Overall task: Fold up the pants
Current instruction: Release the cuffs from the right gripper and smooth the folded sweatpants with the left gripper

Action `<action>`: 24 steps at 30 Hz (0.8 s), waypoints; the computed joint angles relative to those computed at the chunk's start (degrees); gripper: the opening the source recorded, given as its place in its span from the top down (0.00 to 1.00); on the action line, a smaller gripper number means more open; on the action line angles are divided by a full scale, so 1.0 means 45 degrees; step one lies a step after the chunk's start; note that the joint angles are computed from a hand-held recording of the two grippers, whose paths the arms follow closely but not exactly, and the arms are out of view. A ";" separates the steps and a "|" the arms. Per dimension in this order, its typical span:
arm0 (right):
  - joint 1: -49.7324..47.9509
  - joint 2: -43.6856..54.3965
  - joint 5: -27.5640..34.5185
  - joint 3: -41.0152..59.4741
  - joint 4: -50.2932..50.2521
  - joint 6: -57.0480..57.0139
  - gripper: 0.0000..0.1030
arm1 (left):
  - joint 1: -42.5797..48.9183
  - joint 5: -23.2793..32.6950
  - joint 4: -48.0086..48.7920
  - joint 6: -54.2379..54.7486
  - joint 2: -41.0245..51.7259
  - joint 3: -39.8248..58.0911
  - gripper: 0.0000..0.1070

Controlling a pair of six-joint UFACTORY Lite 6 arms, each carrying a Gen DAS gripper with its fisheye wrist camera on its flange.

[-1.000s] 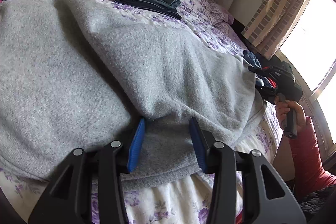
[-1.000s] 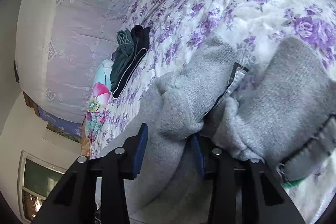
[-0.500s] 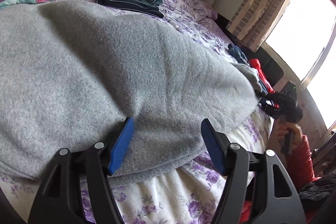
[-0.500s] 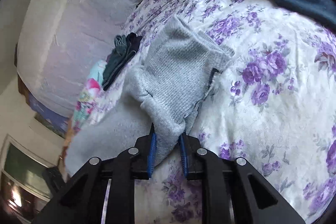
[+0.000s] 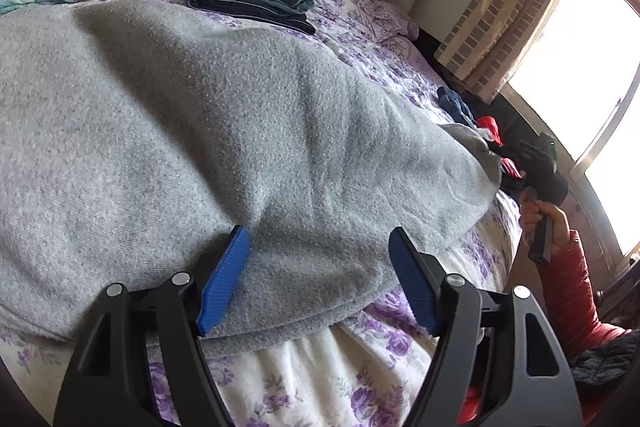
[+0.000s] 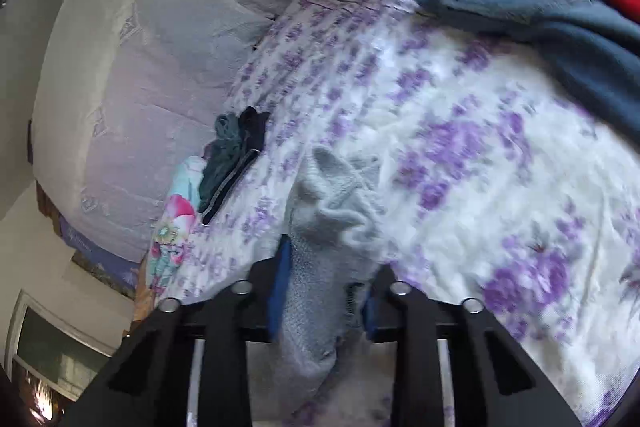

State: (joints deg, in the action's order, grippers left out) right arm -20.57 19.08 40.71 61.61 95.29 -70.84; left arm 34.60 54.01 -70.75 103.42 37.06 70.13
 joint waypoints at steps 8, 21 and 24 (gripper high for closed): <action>-0.0589 -0.0109 -0.1875 -0.0522 -0.1842 -0.1205 0.76 | -0.0708 -0.1064 -0.1147 0.0773 -0.1095 -0.1463 0.20; 0.5261 -0.1923 -0.3764 0.1463 -0.2818 -0.1291 0.63 | 0.0678 -0.0153 0.0677 -0.3700 0.0401 0.2585 0.20; 0.9106 0.1609 -0.5031 0.5460 -0.4920 0.0968 0.62 | 0.0055 -0.2283 -0.0321 -0.1483 0.0052 0.1282 0.20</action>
